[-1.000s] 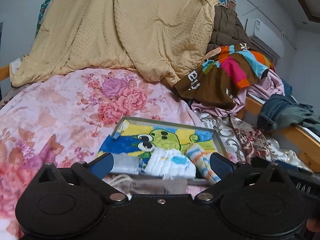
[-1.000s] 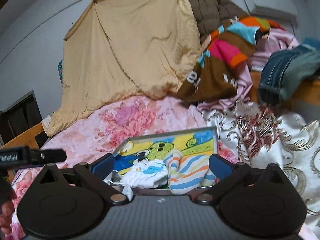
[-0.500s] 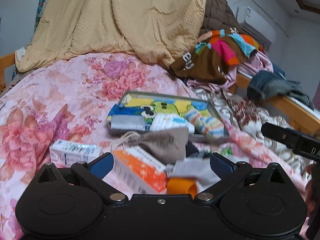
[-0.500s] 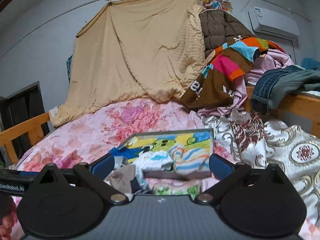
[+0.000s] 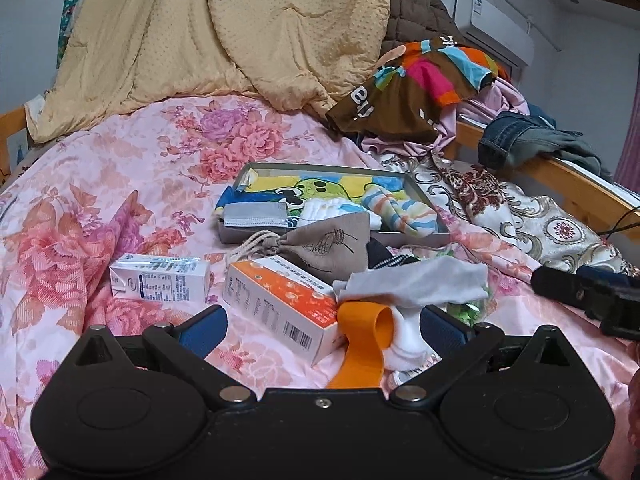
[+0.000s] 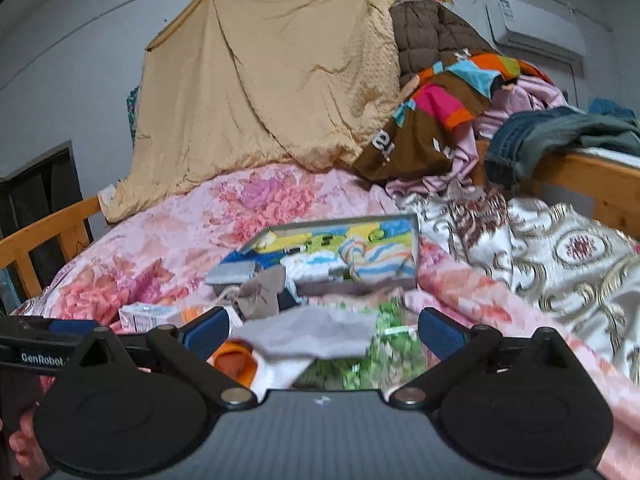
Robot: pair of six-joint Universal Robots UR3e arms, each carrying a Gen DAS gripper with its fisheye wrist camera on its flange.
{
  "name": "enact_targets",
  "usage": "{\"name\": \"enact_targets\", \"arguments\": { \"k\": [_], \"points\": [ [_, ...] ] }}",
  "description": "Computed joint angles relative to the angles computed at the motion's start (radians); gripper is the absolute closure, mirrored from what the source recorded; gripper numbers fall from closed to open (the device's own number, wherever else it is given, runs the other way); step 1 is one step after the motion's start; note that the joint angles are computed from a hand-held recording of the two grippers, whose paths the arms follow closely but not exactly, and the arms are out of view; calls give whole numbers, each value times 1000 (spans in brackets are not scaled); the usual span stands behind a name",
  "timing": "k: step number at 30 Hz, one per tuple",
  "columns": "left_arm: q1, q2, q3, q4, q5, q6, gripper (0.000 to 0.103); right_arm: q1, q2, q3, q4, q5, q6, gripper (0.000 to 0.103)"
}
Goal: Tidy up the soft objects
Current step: 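Withdraw both tools from the tray back toward the pile, then grasp the orange strap with the left tool while the right tool grasps the cartoon card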
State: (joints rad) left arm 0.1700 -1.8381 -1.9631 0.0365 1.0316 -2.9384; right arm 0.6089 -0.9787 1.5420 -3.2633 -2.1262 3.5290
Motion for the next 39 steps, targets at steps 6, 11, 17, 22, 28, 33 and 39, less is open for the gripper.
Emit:
{"name": "enact_targets", "arguments": {
  "k": [6,11,17,22,28,33,39],
  "points": [
    [38,39,-58,-19,-41,50,1,34,-27,31,68,-37,67,0],
    [62,51,-88,-36,-62,91,1,44,-40,14,197,-35,126,0],
    [80,42,-99,-53,-66,117,1,29,-36,-45,379,-2,184,0],
    [85,39,-93,-93,-68,144,1,24,-31,-52,408,19,181,0],
    [76,39,-91,-122,-57,162,1,16,-24,-81,468,49,175,0],
    [69,41,-93,-133,-44,171,1,14,-20,-93,491,60,173,0],
    [59,35,-86,-149,-28,186,1,6,-21,-95,508,80,173,0]
  ]
}}
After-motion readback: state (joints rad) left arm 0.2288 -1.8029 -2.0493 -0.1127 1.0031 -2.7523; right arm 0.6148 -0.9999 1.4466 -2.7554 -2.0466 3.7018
